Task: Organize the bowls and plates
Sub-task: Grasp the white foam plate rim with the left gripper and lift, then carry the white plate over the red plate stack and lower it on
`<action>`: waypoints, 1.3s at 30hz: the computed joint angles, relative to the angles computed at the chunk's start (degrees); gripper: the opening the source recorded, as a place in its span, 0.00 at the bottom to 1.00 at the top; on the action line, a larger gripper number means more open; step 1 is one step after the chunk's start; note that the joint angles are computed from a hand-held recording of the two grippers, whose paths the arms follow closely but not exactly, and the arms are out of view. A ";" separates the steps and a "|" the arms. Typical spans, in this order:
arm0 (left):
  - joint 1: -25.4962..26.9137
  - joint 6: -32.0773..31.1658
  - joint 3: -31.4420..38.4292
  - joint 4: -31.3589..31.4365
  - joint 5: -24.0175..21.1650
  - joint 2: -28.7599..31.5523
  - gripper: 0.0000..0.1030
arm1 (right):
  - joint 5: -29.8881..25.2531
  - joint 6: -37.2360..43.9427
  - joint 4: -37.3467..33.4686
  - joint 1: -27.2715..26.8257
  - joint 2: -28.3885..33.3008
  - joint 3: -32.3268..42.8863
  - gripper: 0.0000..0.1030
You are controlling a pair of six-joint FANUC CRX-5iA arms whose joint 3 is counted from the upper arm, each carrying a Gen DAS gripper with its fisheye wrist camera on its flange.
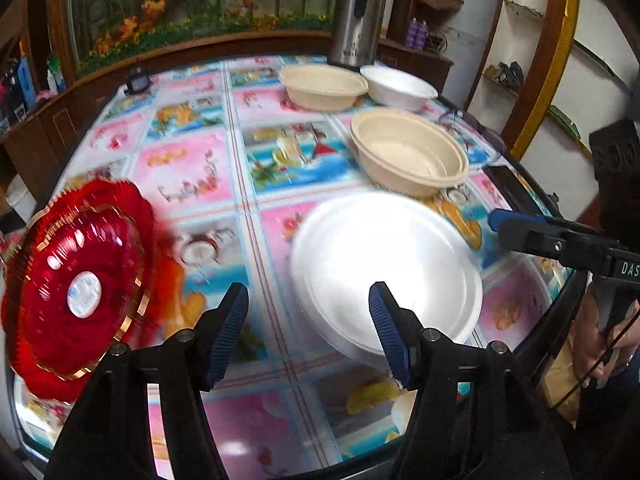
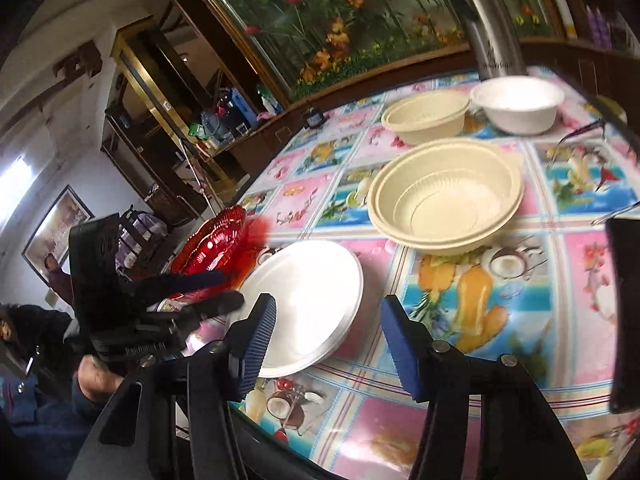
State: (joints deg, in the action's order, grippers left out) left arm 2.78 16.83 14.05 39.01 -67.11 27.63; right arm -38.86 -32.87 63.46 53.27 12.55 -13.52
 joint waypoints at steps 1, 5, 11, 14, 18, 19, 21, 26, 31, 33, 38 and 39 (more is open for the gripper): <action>-0.16 0.30 0.15 -0.69 -0.31 0.11 0.60 | 0.45 0.33 -0.58 -0.25 0.49 0.43 0.54; -1.01 1.49 -0.12 -2.86 0.54 0.50 0.59 | 1.73 2.67 -5.61 -0.75 2.29 2.23 0.54; -1.48 1.09 -1.12 -2.25 0.13 0.72 0.22 | 4.84 2.37 -8.47 -1.47 3.56 2.77 0.10; -1.79 -0.62 -3.66 -1.32 3.67 -1.09 0.22 | 2.89 2.38 -7.10 -1.08 4.04 3.56 0.09; -2.16 -2.46 -5.65 0.00 7.34 -2.39 0.22 | 3.09 1.21 -5.66 -1.44 4.26 3.65 0.09; -2.31 -3.50 -6.80 0.57 9.00 -3.10 0.22 | 3.21 1.10 -5.72 -1.57 4.27 3.64 0.09; -2.59 -4.86 -8.22 1.55 11.56 -3.85 0.22 | 3.26 1.21 -5.90 -1.68 4.50 3.85 0.09; -2.77 -6.95 -9.68 2.88 14.29 -4.60 0.22 | 2.46 2.59 -6.62 -1.73 5.19 5.11 0.09; -2.66 -7.85 -10.37 4.02 15.57 -4.92 0.22 | 1.85 3.90 -6.93 -1.74 5.79 6.26 0.09; -2.63 -8.22 -10.69 4.48 16.12 -5.08 0.22 | 1.69 4.60 -7.30 -1.75 6.08 6.82 0.09; -2.45 -8.50 -11.01 5.08 16.55 -5.20 0.22 | 1.27 5.66 -7.83 -1.70 6.65 7.84 0.09; -2.42 -8.50 -11.01 5.22 16.62 -5.17 0.22 | 1.09 5.97 -8.00 -1.66 6.77 8.13 0.09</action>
